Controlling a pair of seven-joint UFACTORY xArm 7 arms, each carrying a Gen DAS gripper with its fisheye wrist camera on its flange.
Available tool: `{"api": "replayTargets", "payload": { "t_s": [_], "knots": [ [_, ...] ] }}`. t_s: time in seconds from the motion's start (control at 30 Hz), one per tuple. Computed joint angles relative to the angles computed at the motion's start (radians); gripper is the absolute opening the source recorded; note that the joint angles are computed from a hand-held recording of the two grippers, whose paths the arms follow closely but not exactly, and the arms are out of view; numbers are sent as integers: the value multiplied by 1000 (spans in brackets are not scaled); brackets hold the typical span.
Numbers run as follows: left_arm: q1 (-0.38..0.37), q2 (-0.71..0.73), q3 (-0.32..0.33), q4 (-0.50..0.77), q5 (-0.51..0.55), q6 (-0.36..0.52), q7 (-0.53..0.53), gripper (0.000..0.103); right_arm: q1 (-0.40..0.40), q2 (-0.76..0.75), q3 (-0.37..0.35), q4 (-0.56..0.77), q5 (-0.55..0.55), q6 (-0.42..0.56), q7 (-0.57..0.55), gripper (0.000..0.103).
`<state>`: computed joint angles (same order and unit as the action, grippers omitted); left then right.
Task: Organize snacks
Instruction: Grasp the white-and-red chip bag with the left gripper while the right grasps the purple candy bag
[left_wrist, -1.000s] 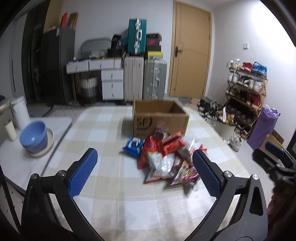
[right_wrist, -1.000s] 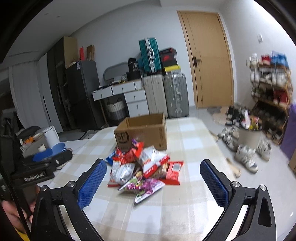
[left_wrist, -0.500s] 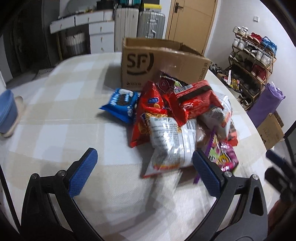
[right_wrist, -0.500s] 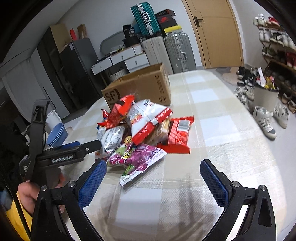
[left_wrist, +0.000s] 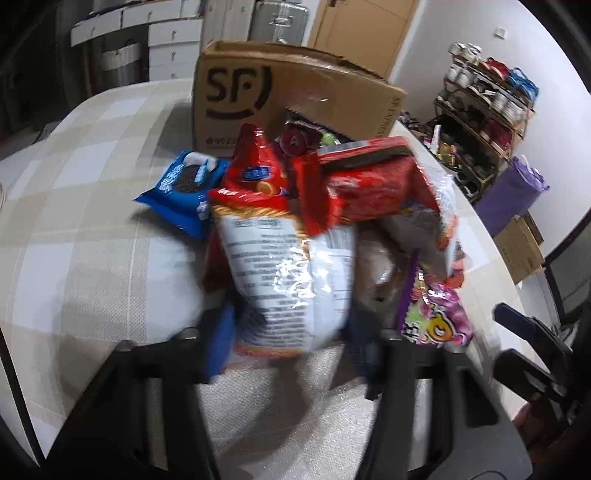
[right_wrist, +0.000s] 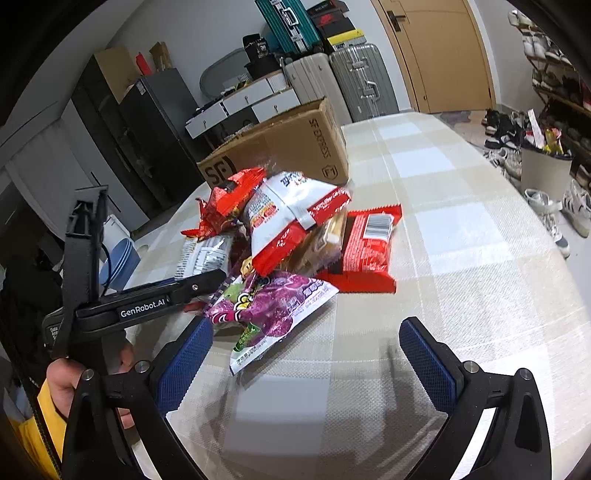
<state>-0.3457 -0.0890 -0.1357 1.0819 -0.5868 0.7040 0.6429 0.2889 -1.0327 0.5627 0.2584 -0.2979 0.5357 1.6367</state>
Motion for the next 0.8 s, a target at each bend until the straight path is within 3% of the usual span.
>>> {"api": "replayTargets", "payload": {
  "t_s": [0.33,0.57,0.67,0.8],
  "knots": [
    [32,-31,44,-10,-87,64,82,42,-11,51,-45,-9,23,-96,-16,103],
    [70,-134,101,-90,-163,132,165,42,-71,160,-69,42,33,-134,-56,103],
    [85,-168,128,-117,-187,151,183,42,-103,223,-88,42,35,-235,-75,103],
    [103,-204,158,-141,-204,187,221,42,-152,283,-66,88,27,-229,-93,99]
  ]
}}
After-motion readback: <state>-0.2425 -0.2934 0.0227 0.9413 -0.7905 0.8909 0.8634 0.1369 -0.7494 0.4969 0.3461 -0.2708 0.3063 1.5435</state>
